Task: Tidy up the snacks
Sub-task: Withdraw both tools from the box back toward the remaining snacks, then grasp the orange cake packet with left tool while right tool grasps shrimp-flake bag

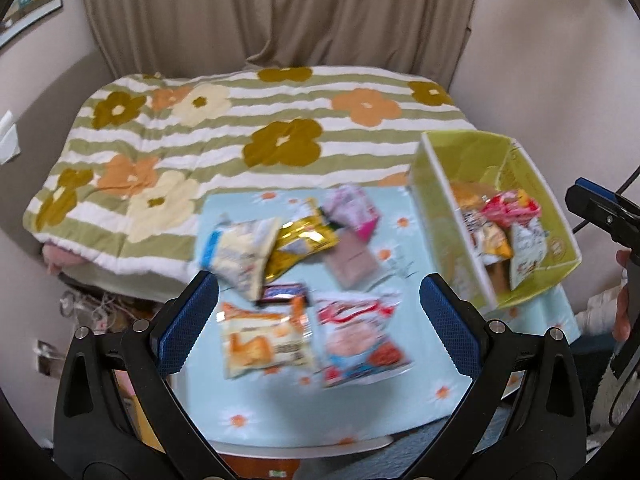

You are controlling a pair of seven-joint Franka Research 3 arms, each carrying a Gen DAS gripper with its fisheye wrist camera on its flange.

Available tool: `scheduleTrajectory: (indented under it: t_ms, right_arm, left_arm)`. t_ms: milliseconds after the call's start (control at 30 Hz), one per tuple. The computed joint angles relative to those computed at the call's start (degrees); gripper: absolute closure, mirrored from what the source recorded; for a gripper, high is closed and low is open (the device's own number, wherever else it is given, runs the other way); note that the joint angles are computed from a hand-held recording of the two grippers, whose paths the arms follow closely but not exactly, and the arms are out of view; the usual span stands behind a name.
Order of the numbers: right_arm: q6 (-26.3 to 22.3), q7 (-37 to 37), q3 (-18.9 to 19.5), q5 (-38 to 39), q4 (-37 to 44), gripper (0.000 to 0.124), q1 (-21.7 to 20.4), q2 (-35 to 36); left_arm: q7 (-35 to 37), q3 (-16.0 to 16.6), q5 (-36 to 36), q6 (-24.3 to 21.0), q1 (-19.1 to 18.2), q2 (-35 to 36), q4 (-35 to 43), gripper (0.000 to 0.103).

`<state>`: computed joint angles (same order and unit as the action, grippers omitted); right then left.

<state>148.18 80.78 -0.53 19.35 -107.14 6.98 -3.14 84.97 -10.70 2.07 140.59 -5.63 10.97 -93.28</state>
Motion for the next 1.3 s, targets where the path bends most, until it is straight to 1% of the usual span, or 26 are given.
scheduleTrajectory:
  t_ms: [100, 133, 267, 400, 467, 600, 667, 767, 867, 967, 1000, 1100, 1200, 1300]
  right_arm:
    - [1.8, 5.6, 1.6, -4.2, -1.2, 0.022, 1.1, 0.1]
    - [2.7, 9.2, 2.4, -7.2, -1.7, 0.022, 1.6, 0.2]
    - [3.6, 17.0, 3.6, -12.1, -2.8, 0.022, 3.3, 0.9]
    - [3.2, 23.4, 4.1, -14.5, -4.0, 0.022, 4.9, 1.8]
    - [3.0, 24.4, 4.2, -13.0, -4.7, 0.022, 5.7, 2.2]
    - [1.6, 27.6, 4.1, -13.1, -5.4, 0.022, 6.8, 3.7]
    - [1.0, 27.9, 3.9, -12.5, -5.4, 0.022, 7.0, 4.9]
    - [1.5, 26.8, 3.6, -10.4, -5.9, 0.022, 7.2, 6.6]
    - [2.2, 23.7, 3.7, -5.9, -6.2, 0.022, 7.0, 8.5]
    - [3.3, 20.9, 3.8, -2.4, -6.5, 0.022, 6.9, 9.9]
    - [3.2, 20.2, 3.8, -1.5, -6.3, 0.022, 6.8, 10.6]
    - [1.7, 20.8, 3.4, -0.9, -5.3, 0.022, 6.7, 12.0]
    - [1.3, 18.5, 3.7, 3.9, -5.7, 0.022, 5.7, 12.5]
    - [-0.1, 17.3, 3.6, 5.4, -5.2, 0.022, 5.2, 13.0]
  left_arm:
    - [4.9, 0.2, -4.7, 0.0, 2.6, -1.3, -2.4, 0.003]
    - [6.3, 0.2, -6.2, -0.1, 3.2, -1.5, -3.0, 0.003]
    - [13.2, 0.7, -12.9, -1.9, 5.9, -1.4, -4.8, 0.003]
    - [17.0, 0.7, -17.1, -4.5, 7.5, 0.9, -4.0, 0.003]
    - [18.8, 0.3, -19.5, -6.6, 8.3, 2.7, -3.1, 0.003]
    - [20.3, -0.3, -20.9, -10.0, 9.0, 6.4, -0.9, 0.003]
    - [20.2, -0.7, -20.9, -10.9, 9.0, 8.1, 0.0, 0.003]
    - [19.1, -1.1, -20.0, -11.9, 8.6, 11.5, 2.0, 0.003]
    - [17.1, -1.0, -18.0, -9.1, 7.8, 12.7, 1.3, 0.003]
    - [15.7, -1.4, -16.8, -8.5, 7.6, 14.3, 1.8, 0.003]
    - [15.2, -1.5, -16.3, -8.8, 7.5, 14.9, 2.3, 0.003]
    - [12.4, -1.1, -13.4, -9.9, 6.6, 17.1, 4.1, 0.003]
    - [9.3, -0.3, -9.6, -8.9, 5.2, 18.0, 4.6, 0.003]
    - [7.2, -0.4, -7.7, -8.4, 5.0, 18.9, 5.3, 0.003]
